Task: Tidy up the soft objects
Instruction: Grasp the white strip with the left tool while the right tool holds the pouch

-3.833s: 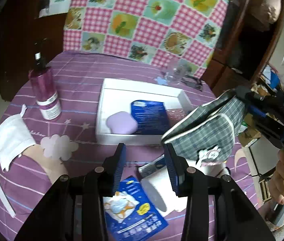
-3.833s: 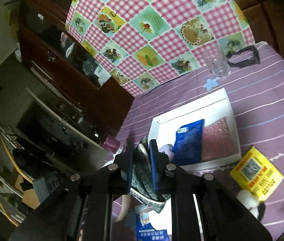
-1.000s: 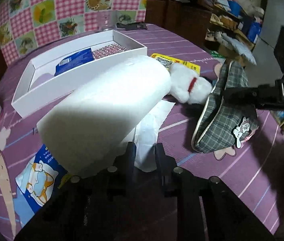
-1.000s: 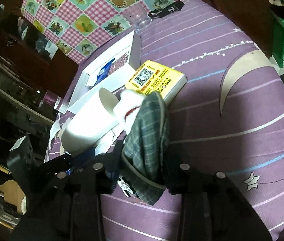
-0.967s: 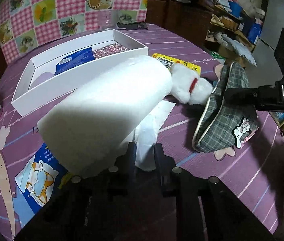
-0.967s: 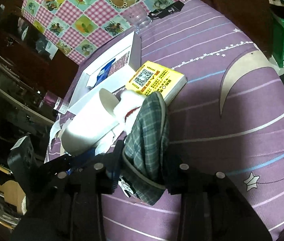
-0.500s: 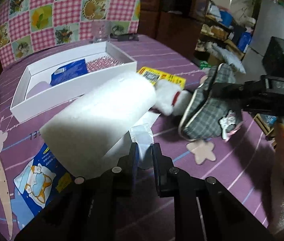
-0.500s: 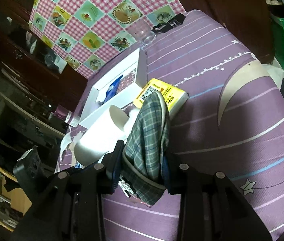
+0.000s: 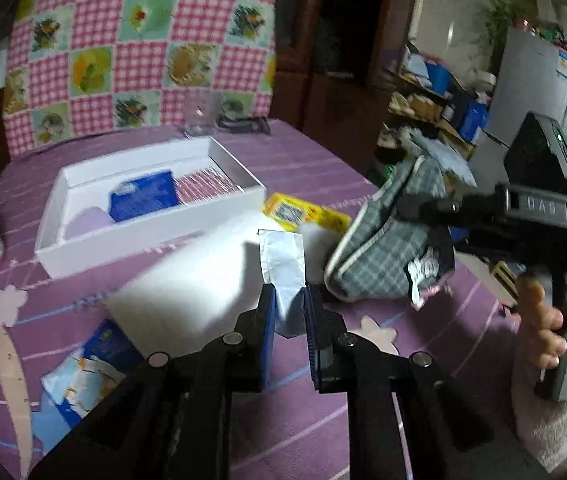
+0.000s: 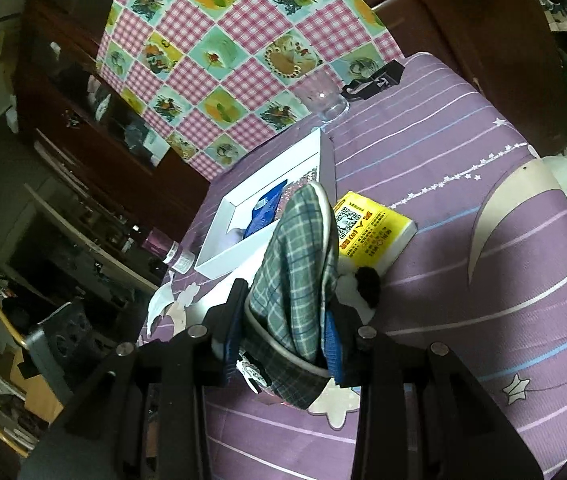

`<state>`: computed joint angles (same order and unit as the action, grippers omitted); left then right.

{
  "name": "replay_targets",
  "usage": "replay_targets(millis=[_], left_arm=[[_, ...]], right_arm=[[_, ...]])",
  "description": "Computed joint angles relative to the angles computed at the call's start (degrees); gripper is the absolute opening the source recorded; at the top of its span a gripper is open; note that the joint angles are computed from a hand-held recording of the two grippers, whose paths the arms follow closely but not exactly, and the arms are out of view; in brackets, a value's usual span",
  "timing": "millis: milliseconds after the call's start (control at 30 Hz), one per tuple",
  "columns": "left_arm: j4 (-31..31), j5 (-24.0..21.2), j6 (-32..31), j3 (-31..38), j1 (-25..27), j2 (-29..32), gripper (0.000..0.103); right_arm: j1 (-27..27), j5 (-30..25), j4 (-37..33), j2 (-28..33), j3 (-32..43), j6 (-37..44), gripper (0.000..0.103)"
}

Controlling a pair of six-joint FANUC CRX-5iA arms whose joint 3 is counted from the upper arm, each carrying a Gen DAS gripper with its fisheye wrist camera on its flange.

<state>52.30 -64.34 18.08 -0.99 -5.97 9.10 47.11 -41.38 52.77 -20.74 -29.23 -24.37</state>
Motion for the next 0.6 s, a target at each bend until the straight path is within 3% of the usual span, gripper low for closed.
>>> replay_targets(millis=[133,233,600], left_arm=[[1.5,-0.5,1.2,1.6,0.8,0.0,0.013],[1.6,1.6,2.3,2.7,1.0,-0.4,0.013],[1.8,5.0,8.6,10.4,2.0,4.3,0.013]], right_arm=[[0.2,-3.4,-5.2,2.1,5.0,4.5,0.036],[-0.3,-5.4,-9.1,4.4,9.8,9.4,0.036],[-4.5,-4.3,-18.6,12.9,22.4,21.2,0.036]])
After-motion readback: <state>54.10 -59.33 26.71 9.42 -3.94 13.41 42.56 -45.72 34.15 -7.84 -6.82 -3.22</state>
